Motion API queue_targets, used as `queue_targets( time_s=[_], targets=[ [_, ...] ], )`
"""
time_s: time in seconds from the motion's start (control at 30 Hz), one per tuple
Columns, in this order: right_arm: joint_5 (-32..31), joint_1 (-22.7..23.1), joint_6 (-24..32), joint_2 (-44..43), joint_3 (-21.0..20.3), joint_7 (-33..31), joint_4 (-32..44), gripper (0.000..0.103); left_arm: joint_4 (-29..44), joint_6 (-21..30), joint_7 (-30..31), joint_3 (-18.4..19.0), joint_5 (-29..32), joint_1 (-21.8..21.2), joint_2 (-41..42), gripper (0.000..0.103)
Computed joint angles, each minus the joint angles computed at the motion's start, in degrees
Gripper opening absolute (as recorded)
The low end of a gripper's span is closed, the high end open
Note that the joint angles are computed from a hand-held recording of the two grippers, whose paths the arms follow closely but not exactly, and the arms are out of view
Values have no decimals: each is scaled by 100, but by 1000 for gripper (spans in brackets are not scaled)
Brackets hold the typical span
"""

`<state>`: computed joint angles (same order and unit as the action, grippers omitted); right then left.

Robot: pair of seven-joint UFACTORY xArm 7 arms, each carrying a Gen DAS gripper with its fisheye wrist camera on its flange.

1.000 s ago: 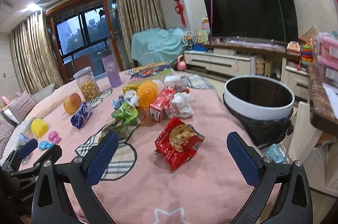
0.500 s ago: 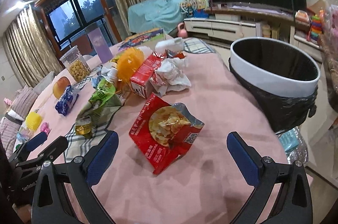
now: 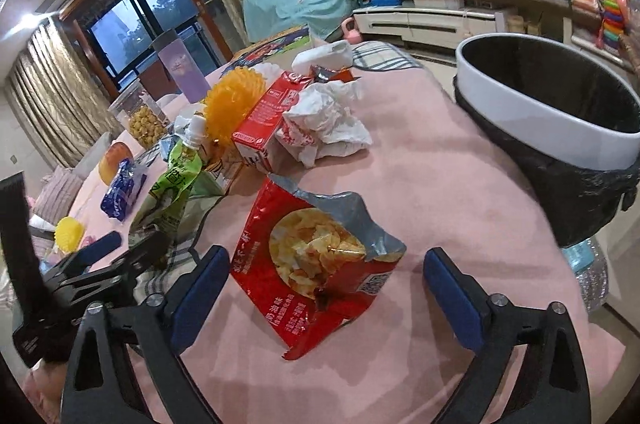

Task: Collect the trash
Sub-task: 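Grasp the green-gold drink pouch with left tool while right tool grasps red chip bag, then carry pouch and chip bag over the bin and open both tools to drop them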

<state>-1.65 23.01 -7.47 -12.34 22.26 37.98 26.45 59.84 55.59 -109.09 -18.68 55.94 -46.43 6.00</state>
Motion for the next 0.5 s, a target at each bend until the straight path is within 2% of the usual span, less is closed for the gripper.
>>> queue_targets(
  time_s=[0.07,0.1,0.13,0.17,0.2,0.23,0.27,0.3,0.47,0.5],
  targets=[
    [-25,835,-182,67,-827,-97,-32,71,-28,-55,-50,1,77,-11,-7,63],
    [-28,986,-205,72,-956,-111,-18,67,-65,-74,-138,-10,180,-32,-50,55],
    [-7,920,-173,33,-864,-134,-14,62,-68,-83,-168,-26,222,-41,-59,51],
    [3,929,-139,-1,-850,-157,-11,49,-78,-87,-214,-42,259,-53,-71,50],
    [15,1000,-54,-20,-907,-165,5,30,-107,-94,-302,-58,318,-67,-91,46],
    [77,1310,24,14,-1204,-202,38,23,-139,-116,-373,-69,357,-72,-112,44],
    [158,1693,13,43,-1582,-259,34,23,-180,-145,-468,-89,391,-82,-147,43],
    [195,1837,11,18,-1731,-320,-3,23,-213,-160,-566,-114,424,-95,-178,41],
    [292,1645,-70,-169,-1537,-375,-163,23,-219,-157,-789,-221,575,-142,-236,35],
    [294,1559,-76,-203,-1456,-375,-177,23,-155,-104,-771,-246,606,-169,-206,26]
  ],
)
